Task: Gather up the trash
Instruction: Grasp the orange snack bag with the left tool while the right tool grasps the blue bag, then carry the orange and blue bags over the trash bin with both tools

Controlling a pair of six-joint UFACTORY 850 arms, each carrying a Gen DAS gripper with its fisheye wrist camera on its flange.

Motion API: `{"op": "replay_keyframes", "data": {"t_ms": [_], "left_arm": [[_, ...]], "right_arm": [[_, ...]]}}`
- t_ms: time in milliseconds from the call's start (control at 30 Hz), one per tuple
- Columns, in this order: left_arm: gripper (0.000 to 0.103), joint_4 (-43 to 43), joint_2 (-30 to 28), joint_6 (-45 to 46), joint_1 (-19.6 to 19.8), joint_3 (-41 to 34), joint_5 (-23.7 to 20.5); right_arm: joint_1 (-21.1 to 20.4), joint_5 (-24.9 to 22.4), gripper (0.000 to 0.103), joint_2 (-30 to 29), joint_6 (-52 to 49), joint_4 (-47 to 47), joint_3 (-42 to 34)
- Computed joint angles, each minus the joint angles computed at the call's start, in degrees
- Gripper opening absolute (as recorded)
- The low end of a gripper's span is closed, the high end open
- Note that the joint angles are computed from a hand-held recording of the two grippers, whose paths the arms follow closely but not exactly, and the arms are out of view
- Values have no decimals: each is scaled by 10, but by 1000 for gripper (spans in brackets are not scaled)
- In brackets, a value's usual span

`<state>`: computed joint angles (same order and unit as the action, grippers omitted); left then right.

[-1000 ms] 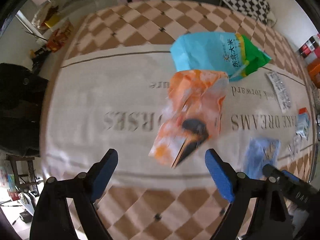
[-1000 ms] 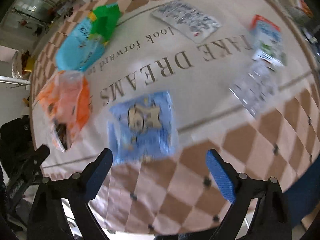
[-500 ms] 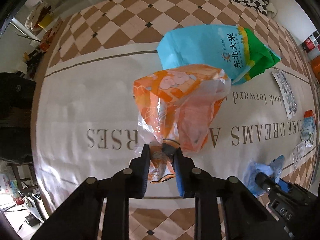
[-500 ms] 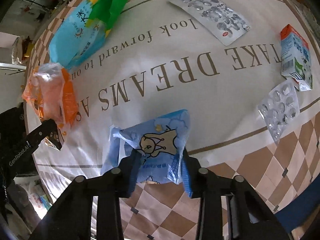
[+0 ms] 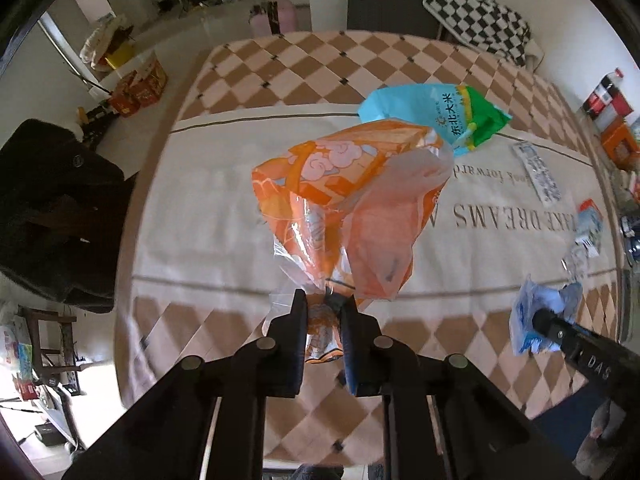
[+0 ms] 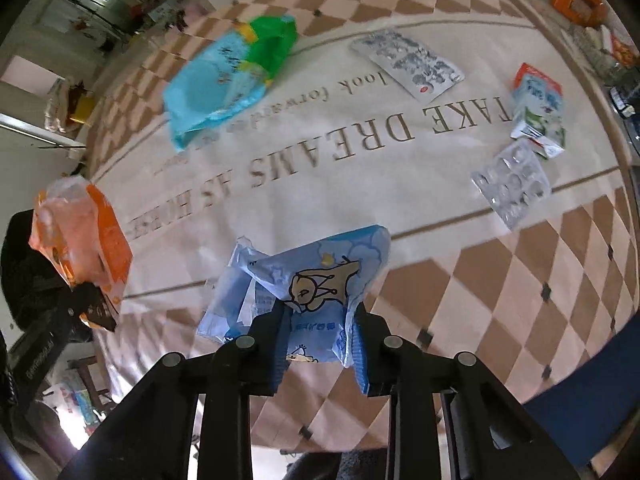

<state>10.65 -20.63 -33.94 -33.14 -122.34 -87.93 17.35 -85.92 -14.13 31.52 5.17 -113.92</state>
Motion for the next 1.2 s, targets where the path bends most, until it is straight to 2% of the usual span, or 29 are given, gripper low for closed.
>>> {"op": "replay_keyframes", "data": {"t_ms": [200,433,600,733,833,967,1100,1200], "left_arm": [[12,15,133,-8,-15,134,50],[12,-1,278,-2,-51,274,62],[12,-36,352,-28,-85,371,46],[12,-89,397,-45,-95,463,52],[12,-142,431,-51,-86,557,72],[12,-213,450,-35,-54,690,136],[13,-263,431,-2,-46,794,209],[18,-285,390,34,-53,853,284]], "right_arm": [[64,23,28,81,63,-25,48],[195,22,28,193,213,-79,136],[291,1,28,279,336,-67,246],[331,15,28,334,387,-21,357],[341,37,28,361,394,11,434],[333,100,28,390,374,51,560],[312,190,28,408,347,92,694],[300,259,28,403,316,117,771]]}}
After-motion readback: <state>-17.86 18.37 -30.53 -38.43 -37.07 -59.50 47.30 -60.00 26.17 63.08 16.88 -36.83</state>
